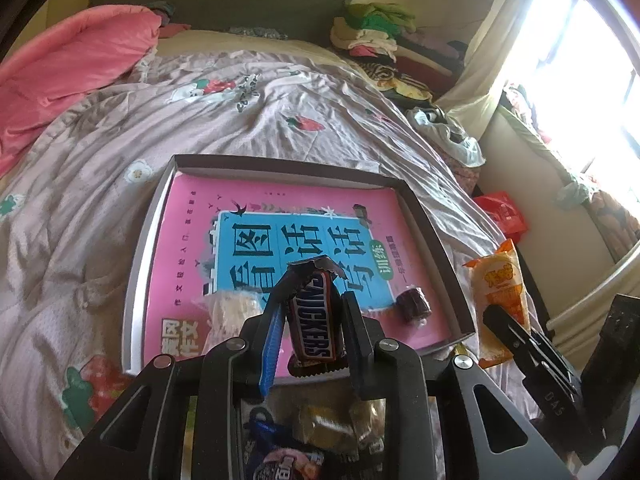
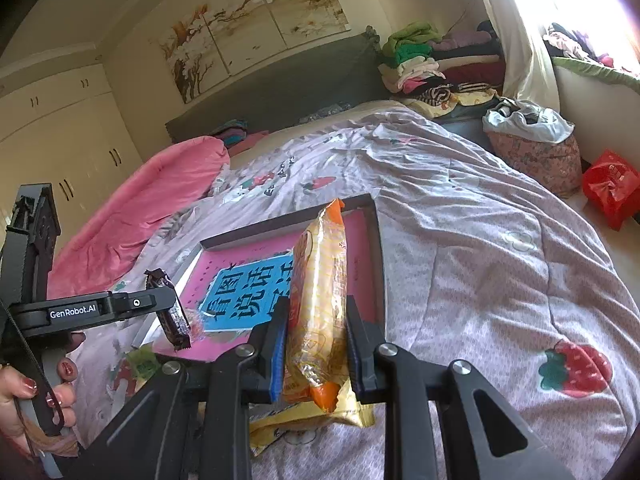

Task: Organize snacks
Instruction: 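Lift the Snickers with the left tool while the right carries the bread toward the tray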

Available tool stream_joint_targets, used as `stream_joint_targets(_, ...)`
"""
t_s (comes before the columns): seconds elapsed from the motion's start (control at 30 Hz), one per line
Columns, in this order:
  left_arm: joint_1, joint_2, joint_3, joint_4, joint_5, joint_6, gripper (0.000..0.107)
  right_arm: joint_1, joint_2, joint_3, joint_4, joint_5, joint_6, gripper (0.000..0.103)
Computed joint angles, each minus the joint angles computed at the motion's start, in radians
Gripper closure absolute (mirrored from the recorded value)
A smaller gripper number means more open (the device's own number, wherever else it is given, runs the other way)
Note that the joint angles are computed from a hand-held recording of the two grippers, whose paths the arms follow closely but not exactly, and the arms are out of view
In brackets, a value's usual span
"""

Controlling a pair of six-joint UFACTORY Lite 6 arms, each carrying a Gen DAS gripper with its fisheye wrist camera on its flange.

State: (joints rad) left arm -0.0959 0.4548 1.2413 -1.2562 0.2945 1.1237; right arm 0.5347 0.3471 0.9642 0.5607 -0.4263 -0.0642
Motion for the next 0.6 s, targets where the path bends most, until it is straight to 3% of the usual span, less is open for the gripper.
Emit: stream_joint_targets(0.6,-0.049,0.156,0.144,0.184,-0.029,-0.177,0.078,-0.051,0.099,0.096,-0.037,0.028,0.009,0.078)
